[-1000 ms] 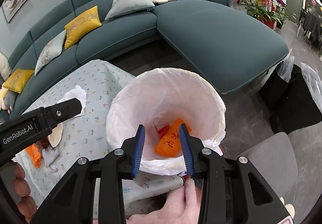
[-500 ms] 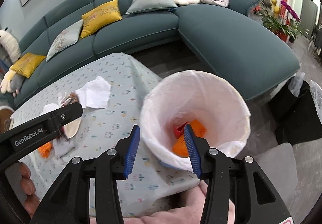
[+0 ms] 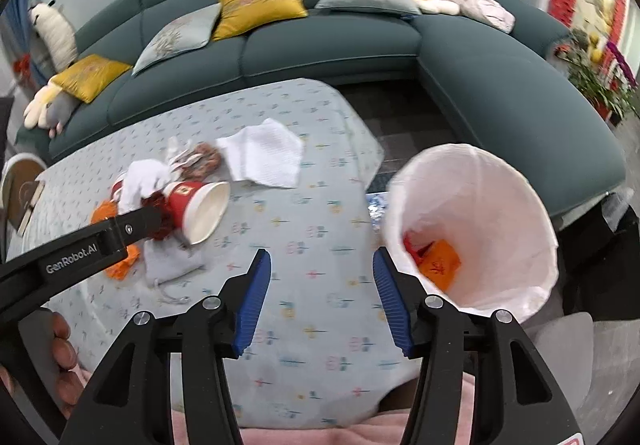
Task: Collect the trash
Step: 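Move both open tools back from the bin to the trash pile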
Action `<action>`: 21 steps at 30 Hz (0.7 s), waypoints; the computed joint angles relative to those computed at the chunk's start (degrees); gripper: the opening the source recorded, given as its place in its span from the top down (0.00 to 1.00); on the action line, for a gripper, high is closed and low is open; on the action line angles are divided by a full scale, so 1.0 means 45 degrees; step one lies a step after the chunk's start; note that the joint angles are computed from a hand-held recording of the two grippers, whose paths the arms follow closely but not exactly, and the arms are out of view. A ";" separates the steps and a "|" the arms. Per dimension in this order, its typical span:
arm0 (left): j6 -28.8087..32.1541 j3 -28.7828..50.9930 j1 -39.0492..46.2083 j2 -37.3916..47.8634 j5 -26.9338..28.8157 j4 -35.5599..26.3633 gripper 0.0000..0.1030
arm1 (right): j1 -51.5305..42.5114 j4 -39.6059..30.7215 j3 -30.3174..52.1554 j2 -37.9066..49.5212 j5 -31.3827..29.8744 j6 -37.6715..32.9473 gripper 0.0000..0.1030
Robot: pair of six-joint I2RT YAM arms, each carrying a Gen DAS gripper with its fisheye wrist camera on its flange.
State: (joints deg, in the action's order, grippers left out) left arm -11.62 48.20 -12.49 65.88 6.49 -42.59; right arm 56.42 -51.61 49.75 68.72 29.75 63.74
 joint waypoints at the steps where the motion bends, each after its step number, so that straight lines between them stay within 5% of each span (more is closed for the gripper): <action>1: 0.0318 -0.0070 0.0572 0.0035 0.0187 -0.0063 0.26 | 0.0036 0.0122 0.0123 0.0224 -0.0044 -0.0029 0.49; 13: 0.3227 -0.0190 0.5738 0.1190 0.1608 0.0073 0.22 | 0.0367 0.1867 0.2084 0.3559 -0.0750 -0.0820 0.49; 21: 0.4067 0.0209 0.7534 0.3163 0.2190 0.0440 0.18 | -0.0130 0.3233 0.3037 0.5504 -0.1673 -0.1386 0.49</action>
State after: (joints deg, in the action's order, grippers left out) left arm 6.68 49.14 21.42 80.11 16.35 -40.61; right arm 55.83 -37.07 63.42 93.49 22.22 57.50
